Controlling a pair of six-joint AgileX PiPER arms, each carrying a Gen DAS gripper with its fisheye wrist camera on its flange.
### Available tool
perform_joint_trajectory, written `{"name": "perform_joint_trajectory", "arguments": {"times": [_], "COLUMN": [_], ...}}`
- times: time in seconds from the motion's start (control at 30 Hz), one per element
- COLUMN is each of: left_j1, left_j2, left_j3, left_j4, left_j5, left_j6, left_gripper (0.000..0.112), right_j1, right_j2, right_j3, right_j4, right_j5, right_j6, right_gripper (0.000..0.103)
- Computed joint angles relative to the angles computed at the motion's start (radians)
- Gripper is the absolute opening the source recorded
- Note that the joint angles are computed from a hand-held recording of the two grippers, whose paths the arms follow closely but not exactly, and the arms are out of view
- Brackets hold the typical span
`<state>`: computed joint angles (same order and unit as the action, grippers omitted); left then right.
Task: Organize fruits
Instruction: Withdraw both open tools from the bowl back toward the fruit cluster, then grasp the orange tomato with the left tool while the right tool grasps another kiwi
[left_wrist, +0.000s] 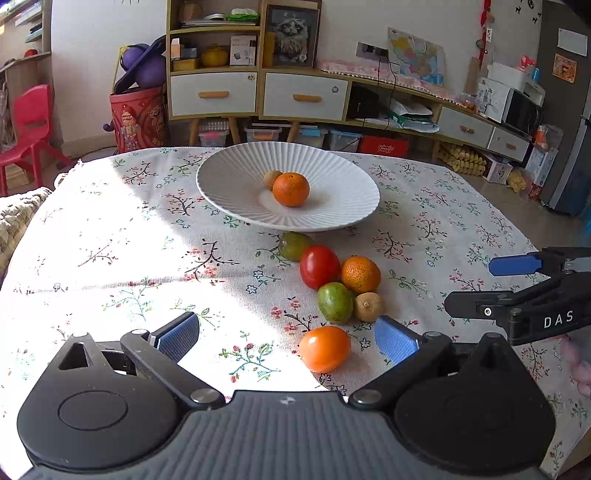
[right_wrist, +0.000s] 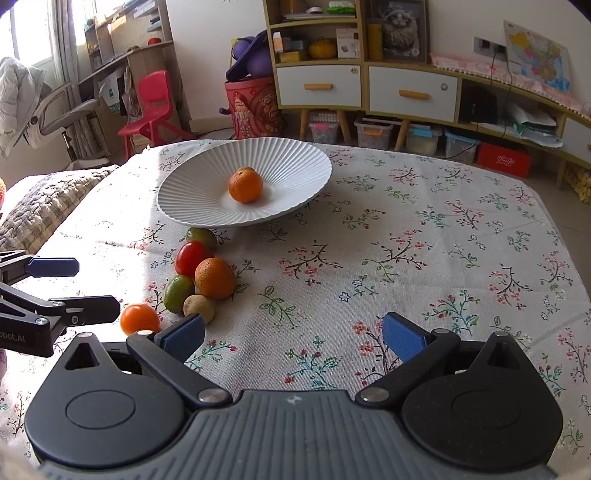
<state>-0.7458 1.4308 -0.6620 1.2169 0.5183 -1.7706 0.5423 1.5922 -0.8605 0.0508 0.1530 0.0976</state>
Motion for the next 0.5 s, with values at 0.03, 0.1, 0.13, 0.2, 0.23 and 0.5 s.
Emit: {"name": "perform_joint_trajectory", "arguments": {"times": [0.03,0.1,0.13,0.2,0.23,0.5], "left_j1": [0.000,0.001,0.000,0.003,0.005,0.039], "left_j2": [0.001,0.004,0.007,0.014,0.020,0.059], "left_j3": [0.004,0.008,0.009,0.009,0.009,0.005], "left_j4": [-0.002,-0.011,-0.015,-0.024,-0.025,-0.009], "left_j5": [-0.004,-0.012,-0.016,-0.026,-0.033,-0.093], "left_j6": [0.003,0.015,0.020,0.038,0.045,0.048], "left_gripper": [0.091,0.091,0.091,0.091,0.090,0.072], "right_j1": [0.003,0.004,0.008,0.014,0.015,0.018], "right_j2": [0.002,0.008,0.011,0.018,0.022,0.055], "right_j3": [0.002,0.000,-0.003,-0.012,-0.015,-0.034], "right_j4": [0.043,0.107,0.113,0.100,0.101,0.107], "right_j5": [0.004,0.015,0.022,0.038,0.044,0.073], "right_j6": [-0.044,-0.110,-0.115,-0.102,-0.102,-0.112], "right_gripper": [0.103,0.103,0.103,0.102,0.102,0.102]}}
